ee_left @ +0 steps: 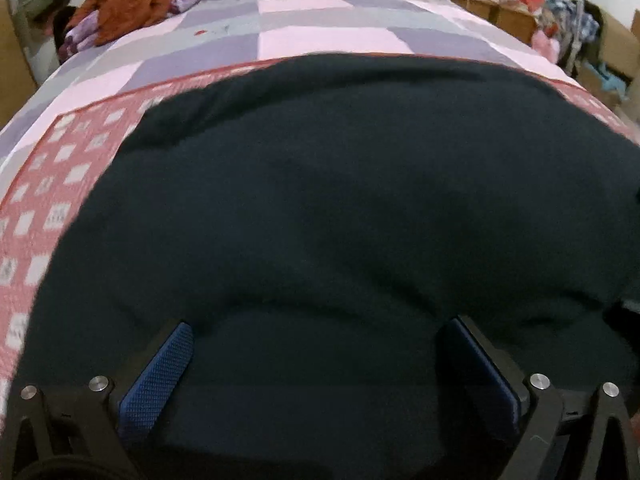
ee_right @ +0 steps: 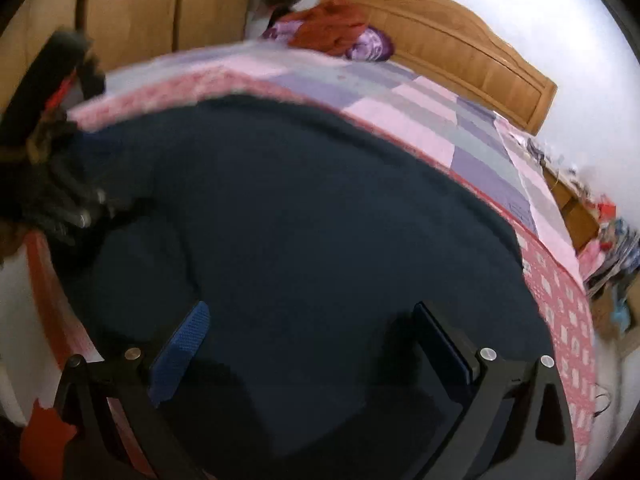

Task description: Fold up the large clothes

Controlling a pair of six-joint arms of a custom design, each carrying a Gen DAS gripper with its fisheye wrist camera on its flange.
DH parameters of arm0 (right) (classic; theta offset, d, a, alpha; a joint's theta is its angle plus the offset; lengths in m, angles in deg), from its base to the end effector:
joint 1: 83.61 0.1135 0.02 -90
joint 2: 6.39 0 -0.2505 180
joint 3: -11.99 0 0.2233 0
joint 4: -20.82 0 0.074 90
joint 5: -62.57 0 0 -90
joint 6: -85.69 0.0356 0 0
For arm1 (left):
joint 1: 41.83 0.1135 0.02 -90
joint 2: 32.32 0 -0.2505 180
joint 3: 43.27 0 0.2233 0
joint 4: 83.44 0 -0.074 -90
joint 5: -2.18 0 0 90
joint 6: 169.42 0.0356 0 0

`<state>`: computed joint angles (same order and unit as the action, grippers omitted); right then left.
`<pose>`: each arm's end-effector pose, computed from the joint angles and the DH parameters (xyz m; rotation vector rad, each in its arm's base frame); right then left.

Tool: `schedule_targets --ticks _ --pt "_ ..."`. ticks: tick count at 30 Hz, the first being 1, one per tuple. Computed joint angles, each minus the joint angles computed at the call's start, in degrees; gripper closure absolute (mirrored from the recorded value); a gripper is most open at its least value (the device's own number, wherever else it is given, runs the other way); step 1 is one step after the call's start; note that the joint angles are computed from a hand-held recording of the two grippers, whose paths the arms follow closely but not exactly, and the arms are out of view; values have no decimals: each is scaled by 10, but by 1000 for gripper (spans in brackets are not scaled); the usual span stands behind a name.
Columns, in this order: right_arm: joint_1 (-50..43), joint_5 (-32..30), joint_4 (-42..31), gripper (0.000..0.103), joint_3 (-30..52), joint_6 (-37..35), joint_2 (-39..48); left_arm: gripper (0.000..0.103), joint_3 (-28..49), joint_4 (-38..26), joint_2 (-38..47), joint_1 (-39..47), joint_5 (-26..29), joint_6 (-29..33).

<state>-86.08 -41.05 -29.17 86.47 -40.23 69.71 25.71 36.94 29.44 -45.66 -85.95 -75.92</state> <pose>0.2506 -0.0024 0.2652 -0.7976 2.3026 -0.0041 0.1894 -0.0138 0.2754 0.1726 2.4792 -0.0430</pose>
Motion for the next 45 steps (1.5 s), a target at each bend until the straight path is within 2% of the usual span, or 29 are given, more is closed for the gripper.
schedule_targets --ticks 1,2,5,8,9,12,17,20,23,25,27,30,33,36,38,40,42,45 --pt "-30 11 9 0 -7 9 10 0 -20 15 -9 37 21 18" --pt "-85 -21 13 0 -7 -10 23 0 -26 28 -2 75 42 39" --pt "-243 -49 49 0 4 -58 59 0 -30 27 3 179 80 101" --pt "-359 -50 0 0 93 -76 143 0 -21 19 32 279 113 154" --pt "-378 -39 -19 0 124 -68 167 0 -17 14 44 307 129 167" --pt "-390 -9 3 0 122 -78 169 0 -16 16 56 335 109 189" --pt "-403 -7 -34 0 150 -64 189 0 -3 -3 79 399 115 205" --pt "-415 -12 -54 0 163 -53 199 0 2 -15 77 395 100 208" --pt "-406 16 -45 0 156 -42 182 0 20 -35 59 374 63 189" --pt "-389 44 -25 0 135 -41 147 0 24 -66 21 379 77 199" --pt "-378 35 -33 0 124 -38 107 0 40 -95 -7 355 96 189" --pt "-332 -1 -71 0 118 -21 57 0 58 -119 -42 240 81 131" --pt "-216 1 -88 0 117 45 45 0 86 -95 8 75 53 7" --pt "-95 2 -85 0 166 152 103 0 139 -48 109 -7 54 -72" --pt "-21 21 -84 0 239 205 176 3 213 -20 214 -37 50 -107" --pt "27 60 -80 3 322 234 257 6 265 -7 280 -47 6 -130" --pt "34 57 -111 3 408 236 332 2 318 -1 352 -20 30 -131" --pt "19 78 -171 2 545 206 453 0 354 5 408 8 7 -78"
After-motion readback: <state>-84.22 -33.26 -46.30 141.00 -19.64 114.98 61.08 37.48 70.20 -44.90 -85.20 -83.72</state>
